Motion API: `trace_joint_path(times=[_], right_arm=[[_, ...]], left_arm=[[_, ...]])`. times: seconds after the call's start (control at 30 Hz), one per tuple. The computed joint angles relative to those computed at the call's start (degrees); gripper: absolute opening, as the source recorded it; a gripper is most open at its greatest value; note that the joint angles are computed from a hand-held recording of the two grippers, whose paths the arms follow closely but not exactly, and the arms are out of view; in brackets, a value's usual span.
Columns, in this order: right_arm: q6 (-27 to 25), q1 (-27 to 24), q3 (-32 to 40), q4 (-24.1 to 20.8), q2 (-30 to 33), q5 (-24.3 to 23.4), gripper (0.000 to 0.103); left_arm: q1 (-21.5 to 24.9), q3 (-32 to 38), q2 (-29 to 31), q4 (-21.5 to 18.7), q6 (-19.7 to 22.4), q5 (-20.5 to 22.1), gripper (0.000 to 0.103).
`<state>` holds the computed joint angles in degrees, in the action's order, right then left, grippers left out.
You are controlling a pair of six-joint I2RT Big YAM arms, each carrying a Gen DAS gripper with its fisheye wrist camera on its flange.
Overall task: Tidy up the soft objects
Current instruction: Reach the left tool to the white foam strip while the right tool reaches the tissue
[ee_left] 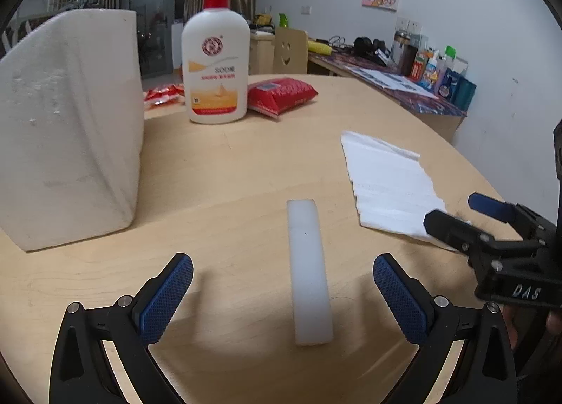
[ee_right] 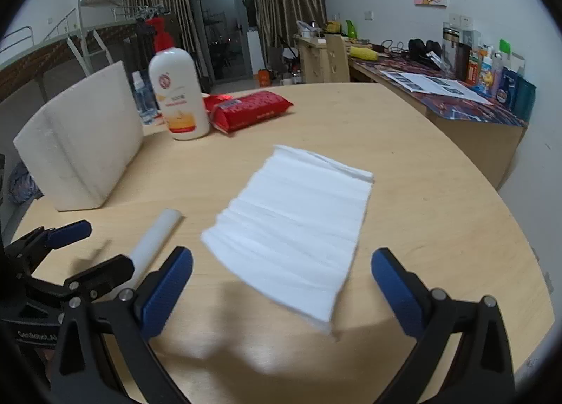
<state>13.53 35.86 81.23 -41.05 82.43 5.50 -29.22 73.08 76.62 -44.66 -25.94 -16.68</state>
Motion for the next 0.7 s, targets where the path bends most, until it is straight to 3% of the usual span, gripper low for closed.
trace_joint_path(times=[0.1, 0.17, 0.4, 0.6, 0.7], right_arm=[[0.4, -0.9, 0.4, -0.5, 0.3, -0.1, 0.103], [0.3, -1.4, 0.4, -0.3, 0.2, -0.3, 0.103], [-0.6, -2.2, 1.4, -0.4, 1.1, -2.0, 0.103], [-0.8, -2.8, 2.4, -0.5, 2.1, -3.2, 0.103], [-1.2, -2.7, 2.8, -0.9, 2.6, -3.4, 0.103]], left_arm=[[0.0, 1.2, 1.5, -1.6, 0.2, 0.5, 0.096], [0.2, 1.8, 2.2, -2.5, -0.1, 2.0, 0.088], [-1.5, 4.5, 4.6, -6.3, 0.5, -3.0, 0.072], [-2.0, 5.2, 5.1, -6.4, 0.9, -3.8, 0.053], [-2.4, 5.5, 5.3, -6.4, 1.7, -3.3, 0.039]])
